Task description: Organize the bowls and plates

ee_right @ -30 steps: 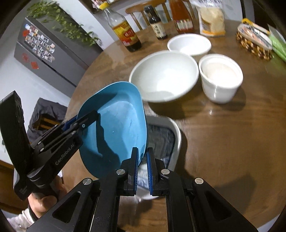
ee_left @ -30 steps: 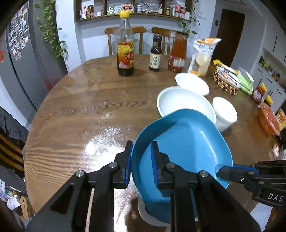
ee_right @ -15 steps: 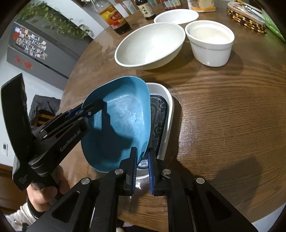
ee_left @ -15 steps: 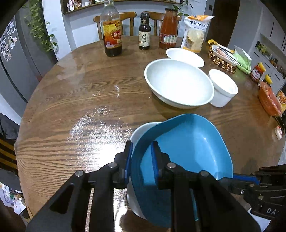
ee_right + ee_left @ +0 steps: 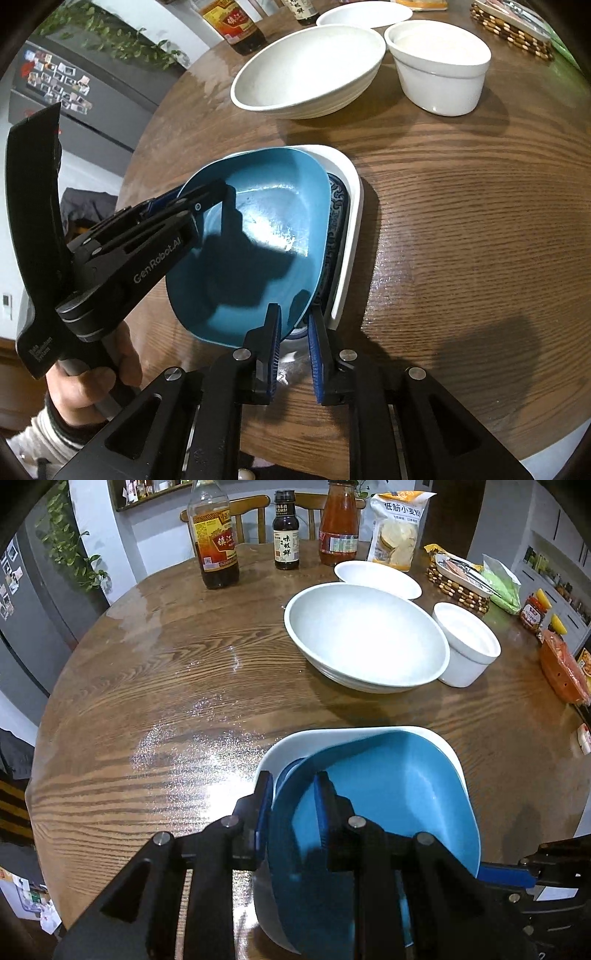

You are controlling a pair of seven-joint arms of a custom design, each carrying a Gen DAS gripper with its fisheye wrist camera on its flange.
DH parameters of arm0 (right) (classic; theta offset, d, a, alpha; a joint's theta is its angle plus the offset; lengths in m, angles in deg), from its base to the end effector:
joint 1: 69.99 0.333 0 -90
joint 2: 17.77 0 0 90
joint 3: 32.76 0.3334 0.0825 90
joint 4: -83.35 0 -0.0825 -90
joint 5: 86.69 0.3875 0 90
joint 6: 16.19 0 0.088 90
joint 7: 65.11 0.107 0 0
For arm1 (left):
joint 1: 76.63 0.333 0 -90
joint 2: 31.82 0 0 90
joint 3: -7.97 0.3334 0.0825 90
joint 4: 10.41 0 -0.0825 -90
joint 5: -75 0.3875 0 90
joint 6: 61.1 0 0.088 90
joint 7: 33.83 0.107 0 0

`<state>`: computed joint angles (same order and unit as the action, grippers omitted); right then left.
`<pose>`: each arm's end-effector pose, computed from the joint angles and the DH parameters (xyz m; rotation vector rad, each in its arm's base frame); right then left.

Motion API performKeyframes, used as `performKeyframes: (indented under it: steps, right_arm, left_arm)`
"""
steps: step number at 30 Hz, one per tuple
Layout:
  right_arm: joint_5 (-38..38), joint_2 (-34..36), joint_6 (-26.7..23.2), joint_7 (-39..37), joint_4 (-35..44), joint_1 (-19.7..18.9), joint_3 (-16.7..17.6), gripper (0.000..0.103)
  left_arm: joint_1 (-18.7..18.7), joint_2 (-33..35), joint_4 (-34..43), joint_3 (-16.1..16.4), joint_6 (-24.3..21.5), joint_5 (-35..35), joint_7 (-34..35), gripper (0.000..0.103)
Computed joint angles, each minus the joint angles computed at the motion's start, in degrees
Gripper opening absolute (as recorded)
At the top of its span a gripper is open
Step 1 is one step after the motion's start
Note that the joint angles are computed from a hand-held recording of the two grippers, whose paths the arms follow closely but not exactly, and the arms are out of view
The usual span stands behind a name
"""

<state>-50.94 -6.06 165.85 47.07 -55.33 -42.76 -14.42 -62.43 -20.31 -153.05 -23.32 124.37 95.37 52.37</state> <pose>0.4084 0.3386 0.2951 -1.5938 2.0430 0.1399 0.4849 -0.1836 0.3006 -1.3350 2.4022 -0.7032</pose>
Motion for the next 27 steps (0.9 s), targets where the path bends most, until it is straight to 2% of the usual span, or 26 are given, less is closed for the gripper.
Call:
performKeyframes:
  steps: [2,4,5,8,9,11,14,19,23,27]
  right_arm:
    - [-0.5,0.0,-0.4,0.4,0.2,0.6,-0.8,0.016]
    - [-2.6,0.1,-0.9,2.2,0.4,2.9,-3.3,0.017]
    - [-4.7,0.0,-1.4,3.8,0.5,4.9,-5.6,0.017]
    - [-15.2,-0.1,-3.4,13.1,1.0,13.8,-15.7,0.018]
    - [-17.3,-0.1,-3.6,14.9,1.0,14.8,-17.0,0.018]
    - [-19.4,0.0,-3.8,16.7,1.2,14.5,-17.0,0.018]
    - [-21.8,0.1,-4.1,18.6,1.4,13.4,-16.3,0.018]
    - [-29.8,-0.2,-6.0,25.4,1.9,16.3,-20.0,0.018]
    - [-36.4,-0.6,-7.5,31.3,2.5,17.2,-21.5,0.019]
    - [-39.4,-0.9,-8.5,33.1,2.7,14.9,-19.6,0.019]
  left_arm:
    - [-0.3,0.1,0.1,0.4,0.0,0.1,0.0,0.023]
    - [-1.7,0.0,0.1,1.8,0.1,0.2,-0.2,0.024]
    - [-2.5,0.0,0.1,2.6,0.1,0.3,-0.3,0.024]
    - [-3.8,0.1,0.2,3.9,-0.1,0.3,-0.2,0.024]
    - [-4.8,0.0,0.2,4.9,0.1,0.4,-0.2,0.024]
    - [-7.0,-0.1,0.3,7.1,0.3,0.8,-0.3,0.024]
    - [-7.8,0.1,0.5,7.8,0.4,1.0,-0.4,0.024]
    - [-11.1,-0.1,0.7,11.1,0.7,1.6,-0.8,0.027]
    - [-8.6,0.1,0.8,8.7,0.5,1.6,-0.6,0.027]
    - [-8.4,0.1,0.9,8.5,0.4,1.5,-0.5,0.027]
